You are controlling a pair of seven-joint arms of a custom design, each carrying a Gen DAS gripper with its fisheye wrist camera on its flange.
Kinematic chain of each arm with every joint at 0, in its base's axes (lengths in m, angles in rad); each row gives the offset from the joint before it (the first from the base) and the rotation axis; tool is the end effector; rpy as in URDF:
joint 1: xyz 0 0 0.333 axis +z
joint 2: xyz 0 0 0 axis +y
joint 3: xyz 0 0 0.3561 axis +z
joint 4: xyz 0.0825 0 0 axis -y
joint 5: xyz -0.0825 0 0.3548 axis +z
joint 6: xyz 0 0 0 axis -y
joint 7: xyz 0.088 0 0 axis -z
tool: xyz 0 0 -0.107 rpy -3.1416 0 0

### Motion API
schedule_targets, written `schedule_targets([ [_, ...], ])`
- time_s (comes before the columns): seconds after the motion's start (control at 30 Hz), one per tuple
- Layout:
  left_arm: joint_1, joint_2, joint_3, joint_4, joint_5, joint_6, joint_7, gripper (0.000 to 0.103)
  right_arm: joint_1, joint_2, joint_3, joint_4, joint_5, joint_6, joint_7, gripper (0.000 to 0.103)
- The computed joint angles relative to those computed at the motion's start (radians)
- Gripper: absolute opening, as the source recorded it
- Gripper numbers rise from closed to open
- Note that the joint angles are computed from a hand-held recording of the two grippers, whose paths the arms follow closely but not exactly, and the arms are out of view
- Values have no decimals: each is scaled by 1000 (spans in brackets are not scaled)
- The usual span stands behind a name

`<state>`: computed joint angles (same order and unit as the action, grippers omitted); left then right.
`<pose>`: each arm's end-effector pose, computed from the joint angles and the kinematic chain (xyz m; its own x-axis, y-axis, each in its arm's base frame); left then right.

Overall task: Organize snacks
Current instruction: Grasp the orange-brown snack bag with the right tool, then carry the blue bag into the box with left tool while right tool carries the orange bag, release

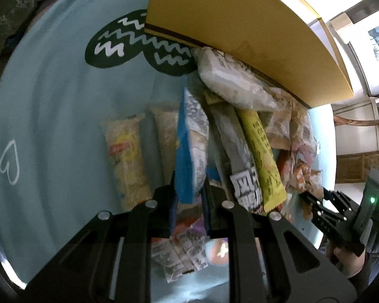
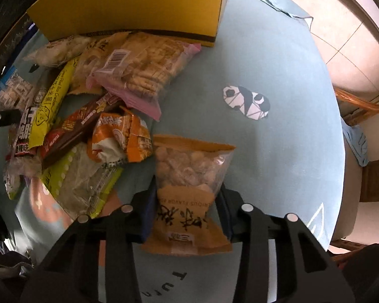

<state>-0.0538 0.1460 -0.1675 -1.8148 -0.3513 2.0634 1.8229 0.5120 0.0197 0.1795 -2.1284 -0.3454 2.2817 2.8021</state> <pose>0.5751 -0.1422 0.5219 -0.3217 -0.8939 0.3120 -0.9455 0.2856 -0.1565 0.4168 0.3340 0.4699 -0.3246 -0.9459 -0.0028 -0.9025 0.3106 -0.2984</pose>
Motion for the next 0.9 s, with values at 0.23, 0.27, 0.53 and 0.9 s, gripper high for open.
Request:
schedule_targets([
  [0.23,-17,53,-6,60,41,19,-60,49,-6,-16,0,-32,-1,31,-3,43],
  [0.27,-19,63,-6,70,49,15,-71,49,-6,-19,0,-37,-1,34,-3,43],
  [0.53,-8,52,-15,72,41,65,-40,14,-3,-43,5,-60,12,77,71,40],
  [0.9,27,-64,8,38,-95,66,76,14,-65,-188,39,-134,-35,164,171,40],
])
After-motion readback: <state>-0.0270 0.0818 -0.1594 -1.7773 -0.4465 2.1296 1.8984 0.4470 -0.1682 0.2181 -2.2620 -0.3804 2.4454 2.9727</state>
